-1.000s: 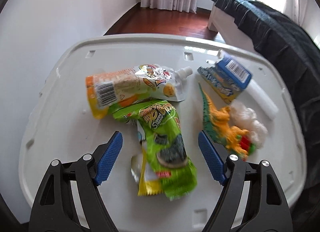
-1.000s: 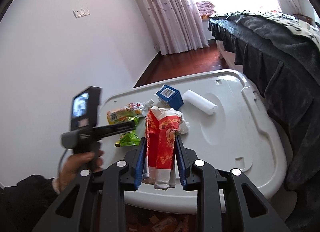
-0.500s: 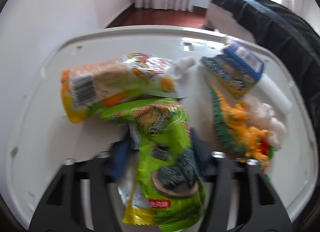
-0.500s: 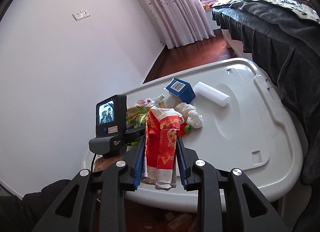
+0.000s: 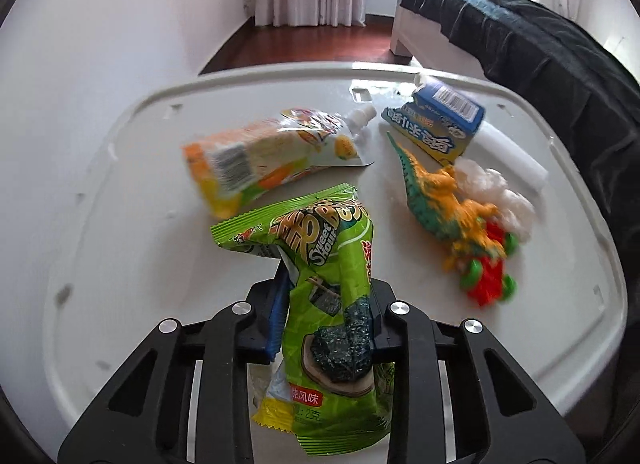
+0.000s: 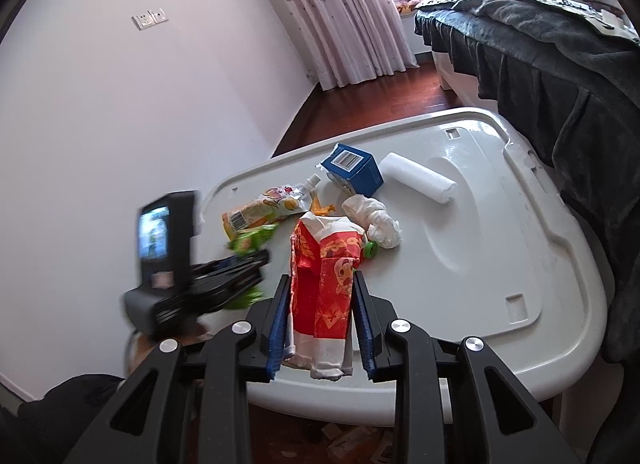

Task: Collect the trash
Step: 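Carry packet and snack bag over the bin and open both tools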

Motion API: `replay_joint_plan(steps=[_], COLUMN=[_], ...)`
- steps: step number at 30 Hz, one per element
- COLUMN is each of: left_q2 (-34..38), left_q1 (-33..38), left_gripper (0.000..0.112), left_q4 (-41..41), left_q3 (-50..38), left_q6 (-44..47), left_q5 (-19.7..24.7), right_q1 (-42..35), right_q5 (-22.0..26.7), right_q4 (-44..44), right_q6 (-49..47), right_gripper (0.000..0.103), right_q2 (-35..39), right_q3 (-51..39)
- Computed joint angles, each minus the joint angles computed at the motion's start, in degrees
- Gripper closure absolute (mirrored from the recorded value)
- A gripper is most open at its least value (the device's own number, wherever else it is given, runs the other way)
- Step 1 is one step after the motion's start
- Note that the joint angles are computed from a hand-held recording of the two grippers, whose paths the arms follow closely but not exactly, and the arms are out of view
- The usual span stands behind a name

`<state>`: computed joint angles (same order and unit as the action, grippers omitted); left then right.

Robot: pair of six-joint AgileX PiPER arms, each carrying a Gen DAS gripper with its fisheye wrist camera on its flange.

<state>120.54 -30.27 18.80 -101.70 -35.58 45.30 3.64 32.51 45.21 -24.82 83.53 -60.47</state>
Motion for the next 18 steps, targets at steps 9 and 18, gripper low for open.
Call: replay_joint_plan(steps=[9, 18], left_q2=[-20.77, -45.71], left_q1=[-0.51, -5.1], left_gripper=[0.084, 0.084], left_q4=[1.45, 2.72], left_q3=[22.25, 46.0], left_q6=[-1.17, -4.31], left_q5=[-2.72, 0.22], right_q1=[6.45, 18.09], right_q5=[-4.94, -9.85], right_q4=[-12.31, -23.84], right_q6=[13.07, 22.9], right_gripper=[0.073, 0.073], right_q2=[1.97, -7.92], right_q3=[-1.25, 11.09])
